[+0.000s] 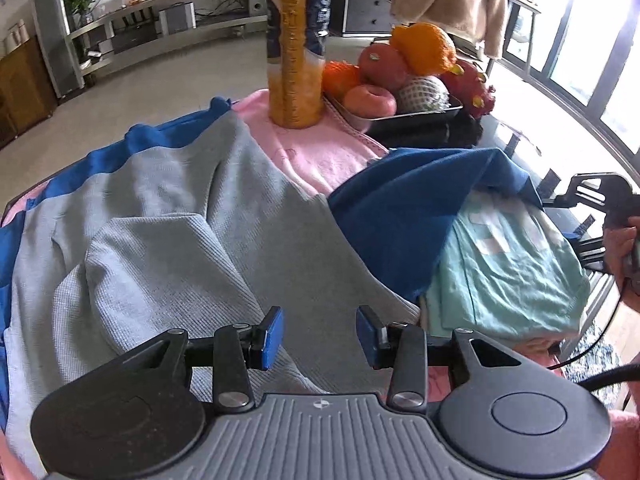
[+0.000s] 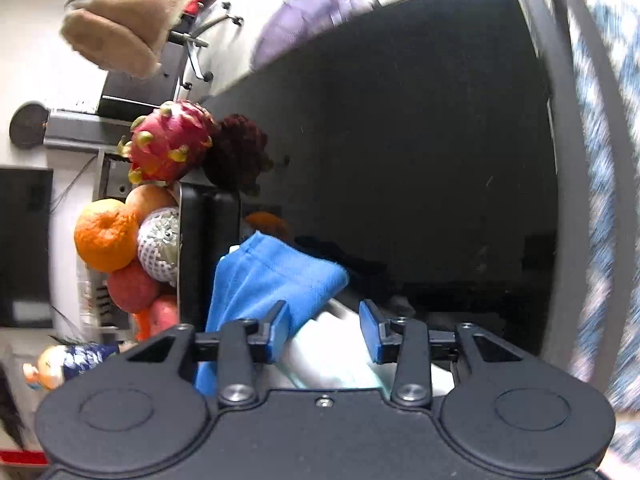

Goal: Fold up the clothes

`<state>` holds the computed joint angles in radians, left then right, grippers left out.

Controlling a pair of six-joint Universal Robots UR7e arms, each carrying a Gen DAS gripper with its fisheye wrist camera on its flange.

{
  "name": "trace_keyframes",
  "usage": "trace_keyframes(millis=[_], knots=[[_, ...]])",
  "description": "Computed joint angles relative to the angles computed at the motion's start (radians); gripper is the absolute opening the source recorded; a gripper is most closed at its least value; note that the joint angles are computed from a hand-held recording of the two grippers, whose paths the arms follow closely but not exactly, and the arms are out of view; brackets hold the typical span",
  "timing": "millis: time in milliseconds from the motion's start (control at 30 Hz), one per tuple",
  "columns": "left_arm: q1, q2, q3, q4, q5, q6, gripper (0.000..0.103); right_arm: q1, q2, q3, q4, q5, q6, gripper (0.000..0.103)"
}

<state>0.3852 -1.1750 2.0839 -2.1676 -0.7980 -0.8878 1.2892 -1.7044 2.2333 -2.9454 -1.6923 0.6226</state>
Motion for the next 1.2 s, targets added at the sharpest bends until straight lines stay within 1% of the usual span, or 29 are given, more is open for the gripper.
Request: trace_keyframes(millis=[33, 133, 167, 200, 233, 267, 300, 333, 400, 500, 600, 633, 667, 767, 800, 833, 867, 900, 1000, 1033, 1067, 1133, 1167, 1200], knots=[[0.000, -0.004, 0.002, 0.004, 0.000, -0.006, 0.040, -0.024, 0.013, 0.004, -0.022, 0.050, 0.018, 0.038], [0.000, -0.013, 0.007, 0.019, 0.000, -0.023, 0.040, -0.040, 0.026, 0.029, -0.126, 0.089, 0.063, 0.036], [0.000, -0.016, 0.009, 0.021, -0.001, -0.027, 0.040, -0.025, 0.036, 0.029, -0.157, 0.067, 0.052, 0.029], [0.001, -0.020, 0.011, 0.022, -0.004, -0.029, 0.040, -0.010, 0.046, 0.029, -0.187, 0.046, 0.040, 0.017], [0.003, -0.022, 0.012, 0.023, -0.006, -0.031, 0.040, 0.004, 0.056, 0.028, -0.217, 0.024, 0.027, 0.013], [0.005, -0.023, 0.012, 0.021, -0.009, -0.029, 0.040, 0.033, 0.068, 0.020, -0.242, -0.015, -0.010, 0.007], [0.007, -0.025, 0.012, 0.018, -0.011, -0.026, 0.040, 0.062, 0.081, 0.011, -0.268, -0.053, -0.048, 0.006], [0.008, -0.027, 0.013, 0.013, -0.014, -0.022, 0.040, 0.095, 0.101, -0.006, -0.292, -0.091, -0.102, 0.006], [0.014, -0.027, 0.011, -0.008, -0.019, -0.005, 0.040, 0.159, 0.129, -0.037, -0.327, -0.134, -0.220, 0.005], [0.019, -0.023, 0.007, -0.041, -0.017, 0.030, 0.040, 0.237, 0.177, -0.090, -0.371, -0.126, -0.370, 0.005], [0.026, -0.018, 0.009, -0.081, -0.021, 0.067, 0.040, 0.291, 0.225, -0.128, -0.451, -0.072, -0.521, 0.005], [0.031, -0.015, 0.010, -0.093, -0.027, 0.077, 0.040, 0.295, 0.234, -0.129, -0.489, -0.034, -0.572, 0.005], [0.036, -0.012, 0.012, -0.104, -0.035, 0.085, 0.040, 0.307, 0.250, -0.136, -0.523, -0.038, -0.625, 0.005], [0.053, -0.002, 0.020, -0.125, -0.060, 0.093, 0.040, 0.323, 0.316, -0.165, -0.611, -0.157, -0.712, 0.006], [0.057, 0.000, 0.024, -0.126, -0.068, 0.087, 0.040, 0.319, 0.344, -0.182, -0.623, -0.226, -0.713, 0.013], [0.060, -0.001, 0.028, -0.127, -0.080, 0.079, 0.040, 0.305, 0.366, -0.195, -0.628, -0.285, -0.694, 0.022], [0.060, -0.006, 0.033, -0.126, -0.093, 0.071, 0.040, 0.280, 0.364, -0.194, -0.591, -0.314, -0.647, 0.042], [0.056, -0.015, 0.041, -0.124, -0.100, 0.066, 0.040, 0.255, 0.361, -0.196, -0.544, -0.342, -0.598, 0.043], [0.036, -0.049, 0.068, -0.113, -0.112, 0.047, 0.040, 0.197, 0.262, -0.155, -0.401, -0.314, -0.407, 0.043], [0.027, -0.064, 0.077, -0.102, -0.114, 0.038, 0.040, 0.192, 0.228, -0.137, -0.395, -0.286, -0.377, 0.043], [0.017, -0.081, 0.085, -0.089, -0.115, 0.027, 0.040, 0.196, 0.180, -0.112, -0.384, -0.259, -0.351, 0.044], [-0.010, -0.128, 0.108, -0.052, -0.117, 0.007, 0.040, 0.217, 0.075, -0.068, -0.323, -0.203, -0.299, 0.046], [-0.023, -0.152, 0.120, -0.032, -0.115, -0.003, 0.040, 0.235, 0.038, -0.050, -0.305, -0.179, -0.277, 0.047], [-0.037, -0.176, 0.132, -0.011, -0.113, -0.012, 0.040, 0.258, 0.000, -0.025, -0.301, -0.152, -0.273, 0.050]])
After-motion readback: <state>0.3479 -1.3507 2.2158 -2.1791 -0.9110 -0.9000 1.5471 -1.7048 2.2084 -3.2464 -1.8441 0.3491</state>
